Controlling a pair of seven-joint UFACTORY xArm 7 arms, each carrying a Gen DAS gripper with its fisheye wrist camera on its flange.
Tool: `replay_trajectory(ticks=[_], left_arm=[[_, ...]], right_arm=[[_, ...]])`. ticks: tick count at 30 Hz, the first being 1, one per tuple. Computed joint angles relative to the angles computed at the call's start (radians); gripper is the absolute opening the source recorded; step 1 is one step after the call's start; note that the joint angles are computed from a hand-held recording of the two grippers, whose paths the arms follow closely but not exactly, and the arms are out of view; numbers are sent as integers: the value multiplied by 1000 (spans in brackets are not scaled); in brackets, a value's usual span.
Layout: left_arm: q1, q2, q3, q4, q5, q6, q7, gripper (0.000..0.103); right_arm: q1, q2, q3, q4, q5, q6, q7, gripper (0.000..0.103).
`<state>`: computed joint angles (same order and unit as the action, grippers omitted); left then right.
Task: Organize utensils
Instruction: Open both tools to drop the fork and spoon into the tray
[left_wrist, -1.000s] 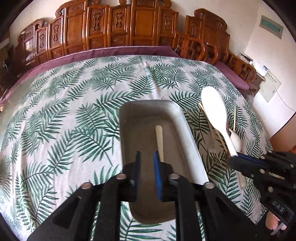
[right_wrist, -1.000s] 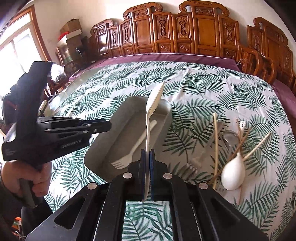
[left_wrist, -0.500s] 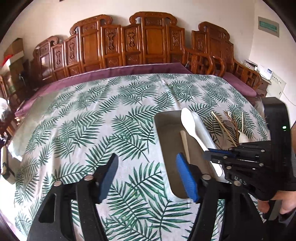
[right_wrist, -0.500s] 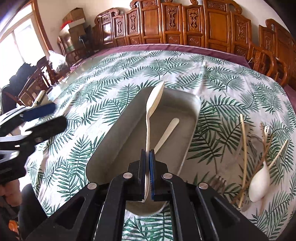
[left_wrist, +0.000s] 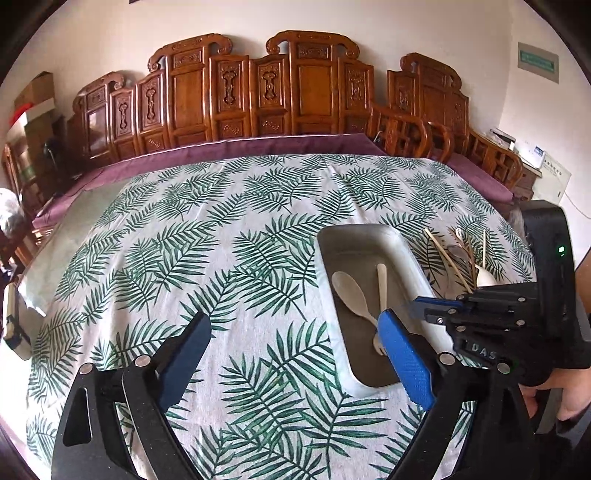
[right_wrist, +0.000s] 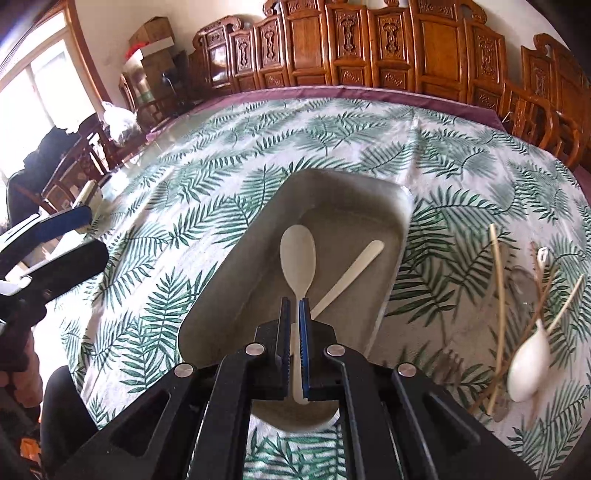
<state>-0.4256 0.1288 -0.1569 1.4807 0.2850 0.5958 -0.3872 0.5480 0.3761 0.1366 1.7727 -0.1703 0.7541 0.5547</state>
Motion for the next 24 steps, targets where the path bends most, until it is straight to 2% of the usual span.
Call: replay_trajectory(ticks=[7, 14, 17, 19, 24], left_arm=[[-22, 16, -17, 18, -25, -9, 15, 94], [-72, 78, -32, 115, -37, 27, 39, 94], [-101, 119, -31, 171, -35, 45, 56, 94], [-120, 146, -30, 205, -38, 57, 67, 94], [-164, 208, -21, 284, -43, 82, 93, 94]], right_arm=[[-53, -193, -4, -212, -22, -52, 13, 6], [-161, -374, 2, -400, -29, -29, 16, 6], [-205, -412, 3, -442, -21, -20, 7, 7], [-233, -430, -2, -472, -3, -27, 5, 12], [-277, -412, -6, -487, 23, -35, -8, 13]])
